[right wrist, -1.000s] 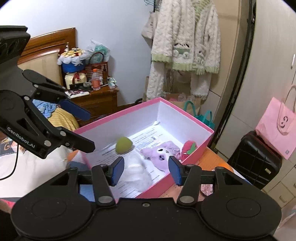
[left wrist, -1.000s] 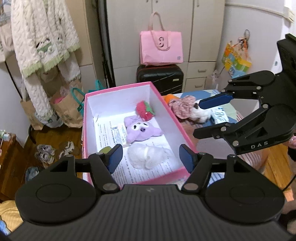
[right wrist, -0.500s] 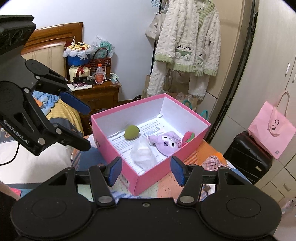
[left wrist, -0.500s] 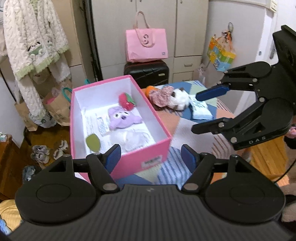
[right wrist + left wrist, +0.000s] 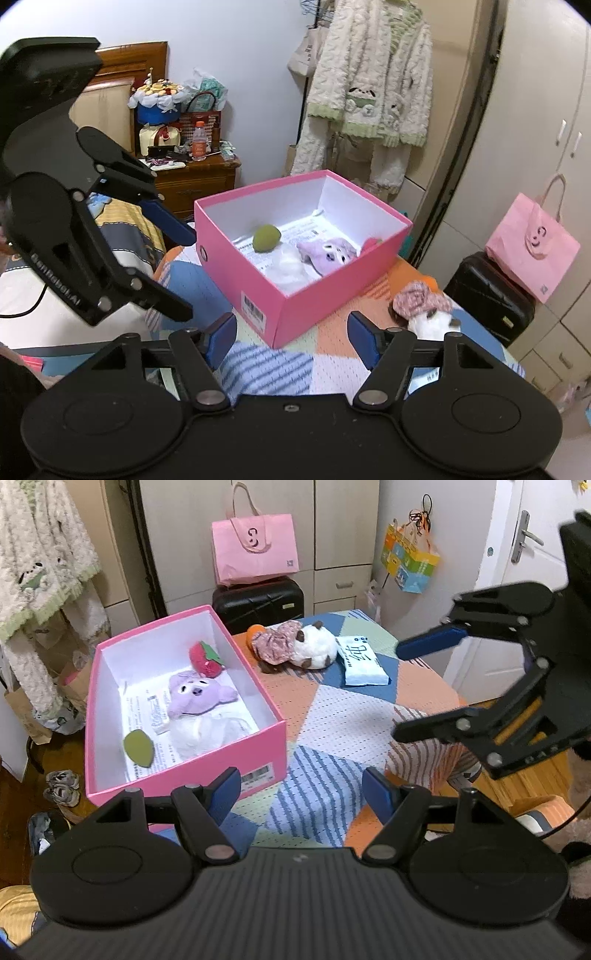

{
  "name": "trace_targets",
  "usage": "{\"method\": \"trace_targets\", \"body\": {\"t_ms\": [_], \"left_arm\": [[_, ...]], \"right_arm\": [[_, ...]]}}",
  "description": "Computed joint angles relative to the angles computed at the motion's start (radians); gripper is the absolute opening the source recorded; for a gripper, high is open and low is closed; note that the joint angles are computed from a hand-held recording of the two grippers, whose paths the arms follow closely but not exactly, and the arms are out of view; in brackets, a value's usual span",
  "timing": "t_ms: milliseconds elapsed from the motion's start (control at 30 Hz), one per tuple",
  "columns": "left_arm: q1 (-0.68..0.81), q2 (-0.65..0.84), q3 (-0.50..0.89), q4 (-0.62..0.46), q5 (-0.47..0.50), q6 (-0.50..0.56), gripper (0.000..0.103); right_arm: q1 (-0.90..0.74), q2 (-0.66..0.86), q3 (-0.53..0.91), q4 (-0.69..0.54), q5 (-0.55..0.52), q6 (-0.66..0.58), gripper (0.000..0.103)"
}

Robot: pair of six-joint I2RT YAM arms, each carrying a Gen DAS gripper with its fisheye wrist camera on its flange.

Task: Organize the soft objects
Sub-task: 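Move both tools back toward the white wet-wipes pack on the table, then grasp the white wet-wipes pack with the left tool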

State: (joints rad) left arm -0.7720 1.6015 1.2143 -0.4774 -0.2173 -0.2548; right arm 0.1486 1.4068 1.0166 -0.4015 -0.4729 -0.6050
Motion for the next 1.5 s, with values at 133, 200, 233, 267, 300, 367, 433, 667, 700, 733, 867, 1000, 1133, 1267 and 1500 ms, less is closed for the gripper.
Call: {"method": "trace_targets", "body": {"t_ms": [133, 200, 233, 267, 300, 367, 433, 667, 700, 733, 867, 1000, 1133, 1267, 1500], "left_arm": [[-0.008, 0.055, 0.046, -0.001, 0.003, -0.012, 0.072], [-0.027, 0.078, 0.058, 0.016, -0.031, -0.027, 0.072], [-0.043, 0.091, 0.063, 0.031, -0.047, -0.023, 0.072], [-0.052, 0.102, 0.071, 0.043, -0.05, -0.013, 0.072], [-0.059, 0.11, 0.074, 0.057, -0.044, -0.003, 0.073], [-0.069, 0.141, 0.102, 0.076, -0.022, 0.009, 0.073], [-0.072, 0.174, 0.135, 0.091, 0.005, 0.017, 0.073], [-0.055, 0.328, 0.258, 0.169, 0.099, 0.038, 0.073], [-0.051, 0.35, 0.274, 0.182, 0.109, 0.039, 0.073], [-0.047, 0.379, 0.295, 0.195, 0.121, 0.041, 0.073], [-0.022, 0.479, 0.374, 0.229, 0.17, 0.002, 0.073], [-0.004, 0.576, 0.463, 0.252, 0.204, -0.01, 0.073], [0.002, 0.66, 0.542, 0.275, 0.192, -0.018, 0.073], [0.026, 0.738, 0.621, 0.287, 0.202, -0.066, 0.073], [0.079, 0.87, 0.755, 0.321, 0.275, -0.165, 0.072]], "right_arm": [[-0.078, -0.027, -0.075, 0.035, -0.056, -0.015, 0.073], [-0.123, -0.031, -0.113, 0.062, -0.078, -0.018, 0.074], [-0.141, -0.033, -0.129, 0.076, -0.083, -0.016, 0.074], [-0.158, -0.034, -0.146, 0.097, -0.088, -0.011, 0.075], [-0.171, -0.039, -0.167, 0.124, -0.091, -0.004, 0.075], [-0.194, -0.042, -0.21, 0.188, -0.081, 0.008, 0.077], [-0.219, -0.025, -0.232, 0.231, -0.086, 0.012, 0.078], [-0.291, 0.114, -0.231, 0.359, -0.119, 0.02, 0.078], [-0.304, 0.137, -0.224, 0.371, -0.131, 0.019, 0.078], [-0.31, 0.16, -0.216, 0.385, -0.137, 0.024, 0.078], [-0.348, 0.258, -0.256, 0.623, -0.168, 0.034, 0.078], [-0.339, 0.38, -0.246, 0.802, -0.1, 0.032, 0.078], [-0.332, 0.478, -0.162, 0.771, -0.093, 0.01, 0.078], [-0.33, 0.544, -0.105, 0.756, -0.109, 0.022, 0.078], [-0.307, 0.662, 0.003, 0.789, -0.045, 0.163, 0.078]]}}
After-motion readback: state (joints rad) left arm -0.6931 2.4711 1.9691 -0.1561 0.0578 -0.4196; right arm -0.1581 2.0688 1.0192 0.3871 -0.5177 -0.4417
